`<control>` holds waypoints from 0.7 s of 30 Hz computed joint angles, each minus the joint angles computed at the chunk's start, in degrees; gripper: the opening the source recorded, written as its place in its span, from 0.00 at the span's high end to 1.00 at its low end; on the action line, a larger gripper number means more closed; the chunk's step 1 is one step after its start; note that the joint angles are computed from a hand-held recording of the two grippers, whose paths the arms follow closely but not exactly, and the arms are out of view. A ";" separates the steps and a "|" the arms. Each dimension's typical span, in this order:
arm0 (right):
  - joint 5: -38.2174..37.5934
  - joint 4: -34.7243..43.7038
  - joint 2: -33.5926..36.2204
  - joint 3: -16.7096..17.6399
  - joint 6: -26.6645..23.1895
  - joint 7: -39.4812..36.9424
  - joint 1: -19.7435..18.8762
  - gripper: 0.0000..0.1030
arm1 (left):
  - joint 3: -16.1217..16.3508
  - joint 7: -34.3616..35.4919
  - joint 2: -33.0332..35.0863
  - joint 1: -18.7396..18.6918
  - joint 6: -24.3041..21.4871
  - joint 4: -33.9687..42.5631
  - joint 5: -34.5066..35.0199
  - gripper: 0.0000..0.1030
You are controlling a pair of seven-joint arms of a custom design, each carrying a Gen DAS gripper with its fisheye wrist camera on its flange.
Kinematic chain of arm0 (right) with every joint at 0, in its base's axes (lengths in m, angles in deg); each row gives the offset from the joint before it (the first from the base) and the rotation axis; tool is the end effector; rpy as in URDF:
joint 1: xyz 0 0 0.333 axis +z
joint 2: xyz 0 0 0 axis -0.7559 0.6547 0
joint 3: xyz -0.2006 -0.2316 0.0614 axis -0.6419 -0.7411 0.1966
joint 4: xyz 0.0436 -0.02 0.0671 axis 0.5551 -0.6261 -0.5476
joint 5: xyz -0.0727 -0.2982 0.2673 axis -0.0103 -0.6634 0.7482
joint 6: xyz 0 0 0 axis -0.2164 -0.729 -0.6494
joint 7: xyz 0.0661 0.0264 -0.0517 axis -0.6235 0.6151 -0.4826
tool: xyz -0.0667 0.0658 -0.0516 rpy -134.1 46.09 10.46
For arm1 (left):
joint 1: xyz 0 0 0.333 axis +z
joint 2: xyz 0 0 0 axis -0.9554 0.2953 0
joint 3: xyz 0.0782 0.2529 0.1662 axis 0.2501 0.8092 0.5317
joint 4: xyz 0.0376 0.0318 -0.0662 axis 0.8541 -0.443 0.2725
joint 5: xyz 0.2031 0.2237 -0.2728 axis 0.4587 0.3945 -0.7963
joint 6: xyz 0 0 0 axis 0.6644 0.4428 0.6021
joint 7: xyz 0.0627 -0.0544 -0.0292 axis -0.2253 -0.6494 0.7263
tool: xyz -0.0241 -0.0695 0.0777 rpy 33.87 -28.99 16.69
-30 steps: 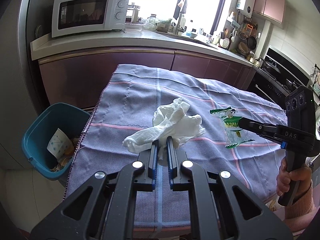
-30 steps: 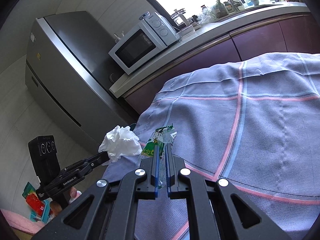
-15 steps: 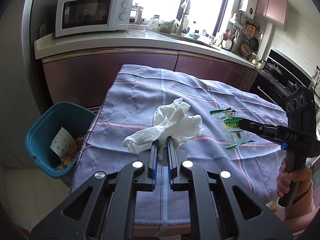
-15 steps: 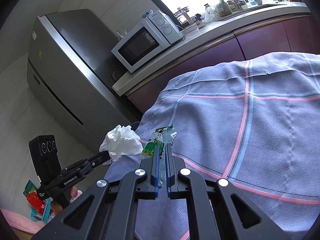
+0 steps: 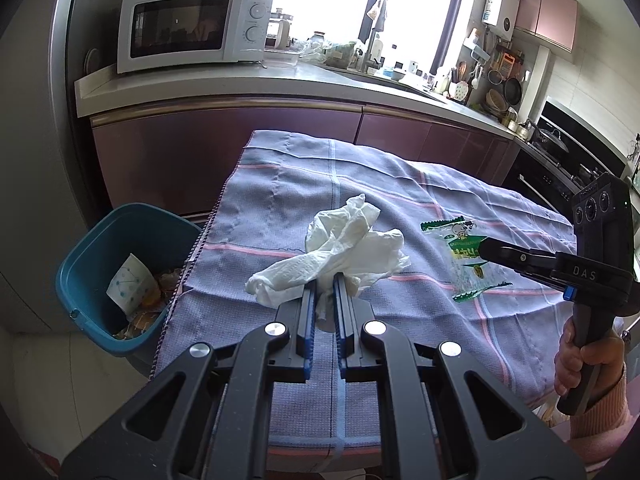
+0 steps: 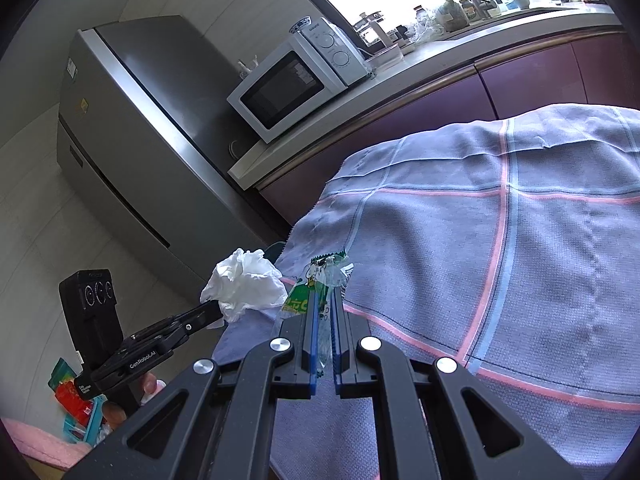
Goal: Collect trash
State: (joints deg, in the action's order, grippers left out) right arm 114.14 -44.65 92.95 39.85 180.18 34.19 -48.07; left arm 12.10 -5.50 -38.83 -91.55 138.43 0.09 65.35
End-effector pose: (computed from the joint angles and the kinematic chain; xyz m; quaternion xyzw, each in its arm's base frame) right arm 0.6872 0.0781 0.5213 -0.6333 0.5731 0.0195 0.5198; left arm 0.6555 -0.3033 0.5551 -0.5927 0.6826 -0.3849 0.1863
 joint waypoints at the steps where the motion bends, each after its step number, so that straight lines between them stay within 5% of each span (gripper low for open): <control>1: 0.05 0.04 0.05 0.03 -0.09 -0.02 -0.01 0.95 | 0.03 -0.04 -0.06 0.03 0.09 -0.12 -0.02 0.91; 21: -0.09 1.20 0.87 0.49 -0.67 -0.09 -0.02 0.95 | 0.34 -0.90 -0.69 0.40 0.51 -1.13 0.83 0.91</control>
State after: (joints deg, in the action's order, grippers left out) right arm 114.06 -43.45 93.82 40.34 179.51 34.11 -48.09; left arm 12.43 -6.40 -39.52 -91.15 138.94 -1.04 66.18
